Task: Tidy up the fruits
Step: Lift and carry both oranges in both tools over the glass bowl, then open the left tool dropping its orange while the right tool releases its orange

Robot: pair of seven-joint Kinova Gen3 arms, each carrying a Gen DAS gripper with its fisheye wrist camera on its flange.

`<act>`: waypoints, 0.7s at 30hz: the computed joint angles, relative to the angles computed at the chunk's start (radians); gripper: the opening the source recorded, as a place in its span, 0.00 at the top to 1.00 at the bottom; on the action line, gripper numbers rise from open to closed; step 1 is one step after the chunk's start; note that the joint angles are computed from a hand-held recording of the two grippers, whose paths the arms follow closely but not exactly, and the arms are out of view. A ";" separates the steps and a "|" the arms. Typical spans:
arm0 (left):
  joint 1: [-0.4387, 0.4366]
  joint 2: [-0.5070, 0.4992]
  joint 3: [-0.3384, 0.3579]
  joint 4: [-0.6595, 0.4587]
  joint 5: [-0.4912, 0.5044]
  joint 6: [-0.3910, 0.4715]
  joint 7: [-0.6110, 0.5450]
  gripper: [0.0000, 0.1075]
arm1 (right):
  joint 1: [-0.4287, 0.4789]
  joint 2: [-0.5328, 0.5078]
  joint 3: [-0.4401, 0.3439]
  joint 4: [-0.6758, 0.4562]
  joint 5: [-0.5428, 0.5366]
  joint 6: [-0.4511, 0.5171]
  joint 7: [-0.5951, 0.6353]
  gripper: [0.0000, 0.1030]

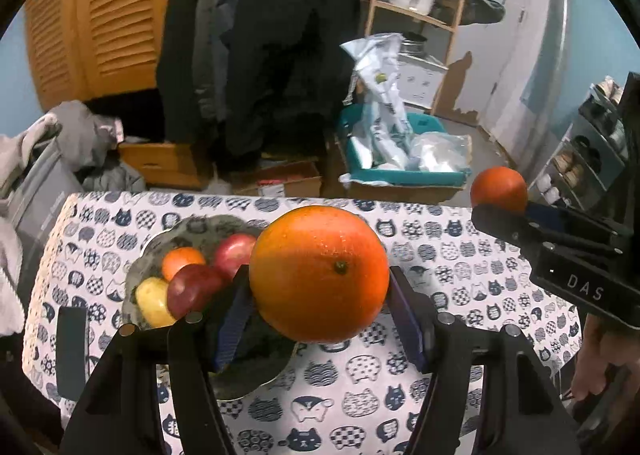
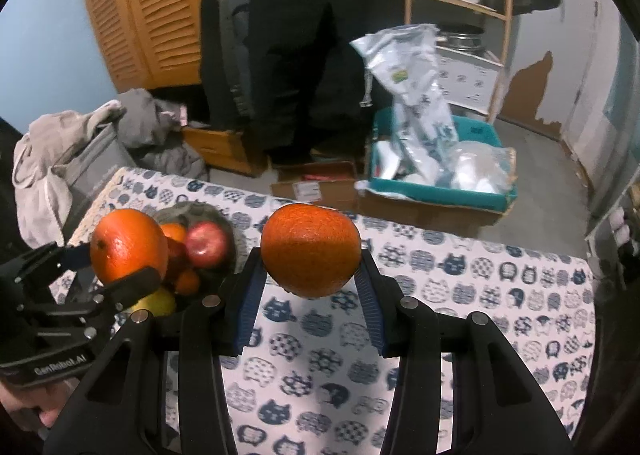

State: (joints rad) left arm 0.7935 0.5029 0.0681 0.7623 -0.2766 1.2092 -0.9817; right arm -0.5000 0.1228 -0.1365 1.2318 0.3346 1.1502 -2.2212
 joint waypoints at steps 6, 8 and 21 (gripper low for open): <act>-0.039 -0.014 0.001 0.069 0.016 -0.007 0.007 0.37 | -0.016 0.072 0.003 -0.053 -0.043 -0.003 0.036 0.57; -0.059 -0.014 0.007 0.089 0.031 -0.005 0.007 0.37 | -0.022 0.097 0.006 -0.066 -0.061 -0.007 0.049 0.57; -0.149 0.011 0.036 0.181 0.136 0.007 0.002 0.37 | -0.051 0.227 0.031 -0.118 -0.161 0.013 0.112 0.57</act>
